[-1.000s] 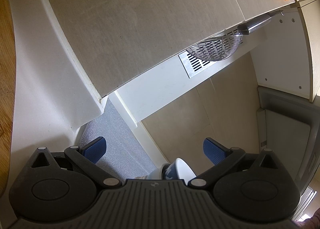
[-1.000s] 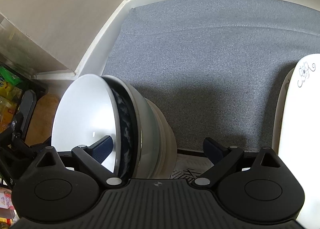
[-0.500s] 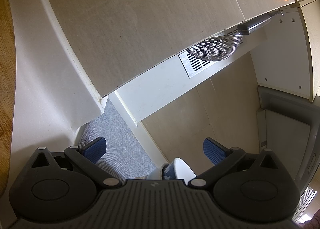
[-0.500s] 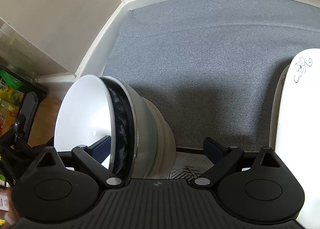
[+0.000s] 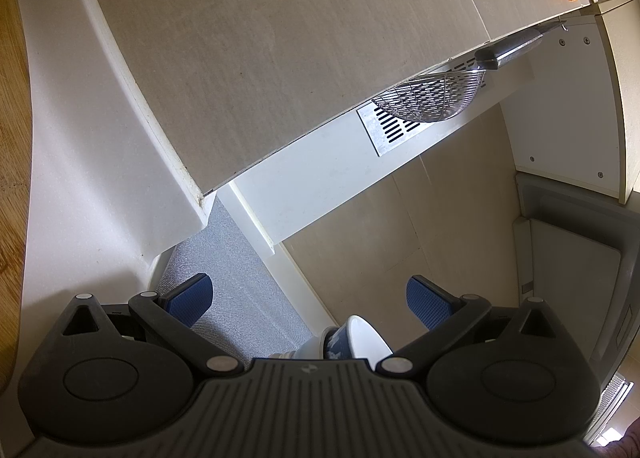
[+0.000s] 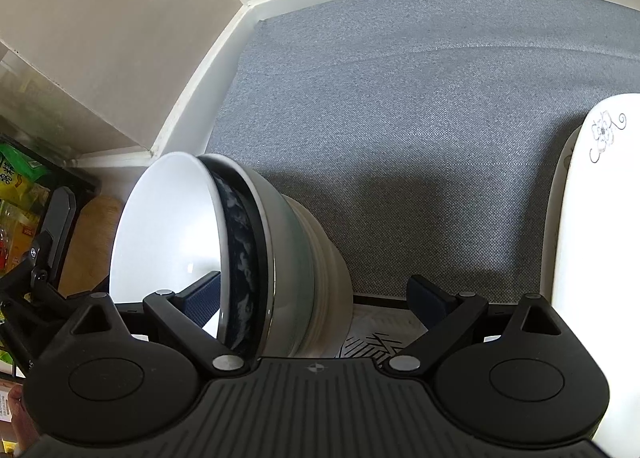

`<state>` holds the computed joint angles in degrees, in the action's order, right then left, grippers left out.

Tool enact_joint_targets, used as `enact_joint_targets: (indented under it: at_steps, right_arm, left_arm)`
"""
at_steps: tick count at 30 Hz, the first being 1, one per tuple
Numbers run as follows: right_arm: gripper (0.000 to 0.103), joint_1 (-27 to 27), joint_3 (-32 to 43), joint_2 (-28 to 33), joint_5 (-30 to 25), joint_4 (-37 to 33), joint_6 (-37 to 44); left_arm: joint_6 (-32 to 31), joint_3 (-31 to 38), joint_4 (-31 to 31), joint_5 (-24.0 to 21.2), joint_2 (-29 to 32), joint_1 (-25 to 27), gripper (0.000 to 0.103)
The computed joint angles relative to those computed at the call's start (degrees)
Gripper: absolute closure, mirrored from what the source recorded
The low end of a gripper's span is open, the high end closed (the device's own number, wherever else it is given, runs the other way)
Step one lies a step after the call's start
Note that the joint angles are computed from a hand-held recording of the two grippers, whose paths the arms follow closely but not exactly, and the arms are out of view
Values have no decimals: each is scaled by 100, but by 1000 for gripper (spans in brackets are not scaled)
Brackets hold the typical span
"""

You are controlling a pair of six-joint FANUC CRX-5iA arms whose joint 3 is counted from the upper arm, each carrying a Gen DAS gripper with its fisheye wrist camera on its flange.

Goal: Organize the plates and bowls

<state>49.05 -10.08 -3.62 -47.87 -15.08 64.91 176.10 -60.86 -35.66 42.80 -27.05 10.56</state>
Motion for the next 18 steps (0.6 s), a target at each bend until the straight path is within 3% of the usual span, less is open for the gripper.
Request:
enact_joint_targets:
  at_steps: [18]
  right_arm:
    - [6,68,-49,-45,-12,105,-102]
  left_arm:
    - [-7,17,27,-52,-24,-42,0]
